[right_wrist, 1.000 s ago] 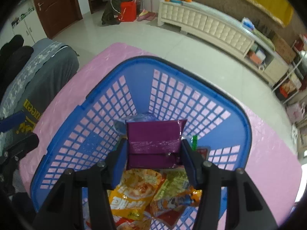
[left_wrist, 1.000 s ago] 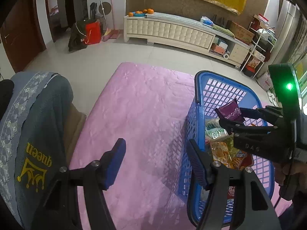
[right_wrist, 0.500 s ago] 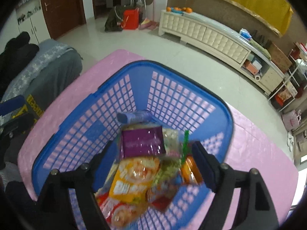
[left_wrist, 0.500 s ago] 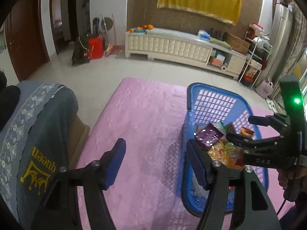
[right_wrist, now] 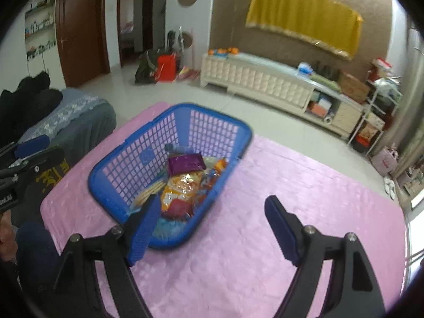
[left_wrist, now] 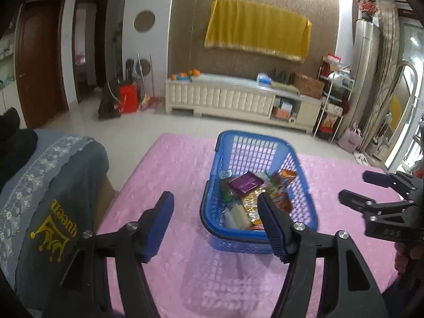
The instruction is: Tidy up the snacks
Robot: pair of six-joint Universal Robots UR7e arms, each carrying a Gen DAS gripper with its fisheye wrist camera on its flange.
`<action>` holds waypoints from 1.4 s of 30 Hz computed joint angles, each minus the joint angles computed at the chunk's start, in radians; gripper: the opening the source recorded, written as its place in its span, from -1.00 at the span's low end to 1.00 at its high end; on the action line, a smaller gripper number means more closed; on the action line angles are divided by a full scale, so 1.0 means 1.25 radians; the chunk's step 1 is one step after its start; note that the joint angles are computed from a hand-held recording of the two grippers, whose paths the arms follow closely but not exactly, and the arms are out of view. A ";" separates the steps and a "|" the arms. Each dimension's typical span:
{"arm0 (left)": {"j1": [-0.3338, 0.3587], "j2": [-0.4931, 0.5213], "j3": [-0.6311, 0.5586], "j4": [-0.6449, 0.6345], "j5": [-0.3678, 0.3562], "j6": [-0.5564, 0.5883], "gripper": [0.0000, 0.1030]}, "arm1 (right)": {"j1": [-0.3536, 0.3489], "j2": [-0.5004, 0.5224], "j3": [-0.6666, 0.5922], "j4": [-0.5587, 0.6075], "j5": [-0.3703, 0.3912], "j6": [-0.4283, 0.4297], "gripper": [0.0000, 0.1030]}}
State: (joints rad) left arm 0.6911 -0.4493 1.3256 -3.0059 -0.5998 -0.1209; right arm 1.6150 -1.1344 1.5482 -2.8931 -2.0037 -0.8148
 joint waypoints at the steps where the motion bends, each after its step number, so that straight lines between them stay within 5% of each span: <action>1: -0.009 -0.001 0.015 -0.032 0.001 0.016 0.23 | 0.000 -0.024 0.029 -0.027 0.008 0.008 0.62; 8: -0.076 0.008 0.079 -0.229 0.032 0.101 0.23 | -0.011 -0.144 0.185 -0.193 0.077 0.068 0.69; 11: -0.106 0.001 0.109 -0.248 0.028 0.111 0.70 | -0.016 -0.183 0.243 -0.263 0.089 0.067 0.87; 17: -0.156 -0.005 0.165 -0.274 0.035 0.127 1.00 | -0.026 -0.250 0.357 -0.417 0.095 0.064 1.00; 20: -0.180 -0.005 0.184 -0.270 0.047 0.130 1.00 | -0.029 -0.264 0.389 -0.459 0.083 0.062 1.00; 42: -0.224 -0.010 0.211 -0.182 0.026 0.043 1.00 | -0.056 -0.381 0.493 -0.417 0.125 0.126 1.00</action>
